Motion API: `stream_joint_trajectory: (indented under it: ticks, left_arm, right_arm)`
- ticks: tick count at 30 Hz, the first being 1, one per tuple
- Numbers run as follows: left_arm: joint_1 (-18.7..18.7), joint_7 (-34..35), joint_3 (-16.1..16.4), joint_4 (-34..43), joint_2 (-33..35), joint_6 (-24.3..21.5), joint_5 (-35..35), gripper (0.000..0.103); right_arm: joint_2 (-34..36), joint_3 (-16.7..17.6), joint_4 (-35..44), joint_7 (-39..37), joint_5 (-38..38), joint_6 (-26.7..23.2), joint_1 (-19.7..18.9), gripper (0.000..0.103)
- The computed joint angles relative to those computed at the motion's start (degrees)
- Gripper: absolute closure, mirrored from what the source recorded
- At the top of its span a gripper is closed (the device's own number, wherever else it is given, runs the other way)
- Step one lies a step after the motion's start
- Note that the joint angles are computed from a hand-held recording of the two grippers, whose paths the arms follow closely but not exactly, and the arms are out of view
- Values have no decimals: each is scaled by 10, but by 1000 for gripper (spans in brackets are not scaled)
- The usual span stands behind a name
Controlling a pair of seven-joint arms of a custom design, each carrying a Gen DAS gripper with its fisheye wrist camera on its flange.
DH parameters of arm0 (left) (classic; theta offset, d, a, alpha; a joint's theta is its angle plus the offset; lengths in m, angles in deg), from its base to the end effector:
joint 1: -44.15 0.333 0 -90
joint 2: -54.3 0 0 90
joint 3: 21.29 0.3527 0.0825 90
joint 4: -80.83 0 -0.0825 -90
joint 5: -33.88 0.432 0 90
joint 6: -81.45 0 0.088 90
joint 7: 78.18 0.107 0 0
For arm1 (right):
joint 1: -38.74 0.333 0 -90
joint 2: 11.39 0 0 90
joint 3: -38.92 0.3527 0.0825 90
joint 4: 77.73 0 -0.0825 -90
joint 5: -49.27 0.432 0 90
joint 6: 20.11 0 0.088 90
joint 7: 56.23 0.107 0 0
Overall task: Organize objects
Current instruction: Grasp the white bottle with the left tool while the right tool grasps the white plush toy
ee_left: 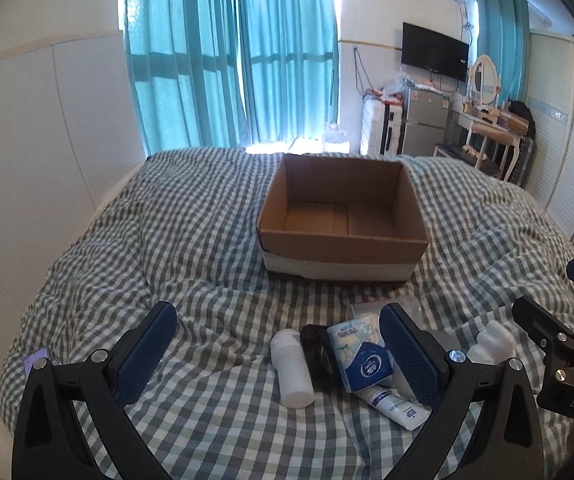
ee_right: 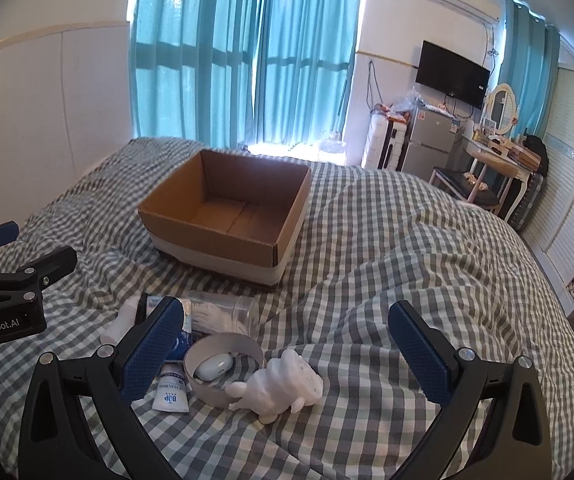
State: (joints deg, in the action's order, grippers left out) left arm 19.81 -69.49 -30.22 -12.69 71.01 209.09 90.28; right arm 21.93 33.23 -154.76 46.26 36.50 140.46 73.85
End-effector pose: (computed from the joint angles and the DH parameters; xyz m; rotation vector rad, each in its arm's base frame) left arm 0.6351 -0.3705 0.5135 -1.9183 1.3496 -0.5668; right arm 0.7097 0.4388 0.5086 -2.0218 1.1813 -0.6810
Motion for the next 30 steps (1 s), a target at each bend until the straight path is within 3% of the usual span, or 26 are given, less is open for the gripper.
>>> stream_joint_trajectory:
  ticks: [3,7,16,25,30]
  left_arm:
    - [5,31,-2,16,19,-19,-34,0]
    - [16,56,-1,15,33,-7,-82,0]
    - [27,104,6,21,70,2,-150,2]
    - [45,174,3,35,110,35,-235,32]
    - [43,208,6,49,129,41,-256,57]
  right_arm:
    - [19,16,28,-20,15,-42,-11,0]
    - [53,32,73,-47,34,-104,-22,0]
    - [118,39,165,-56,61,-223,-31,1]
    - [162,53,230,-83,91,-278,-41,7]
    - [172,56,246,-91,104,-289,-44,16]
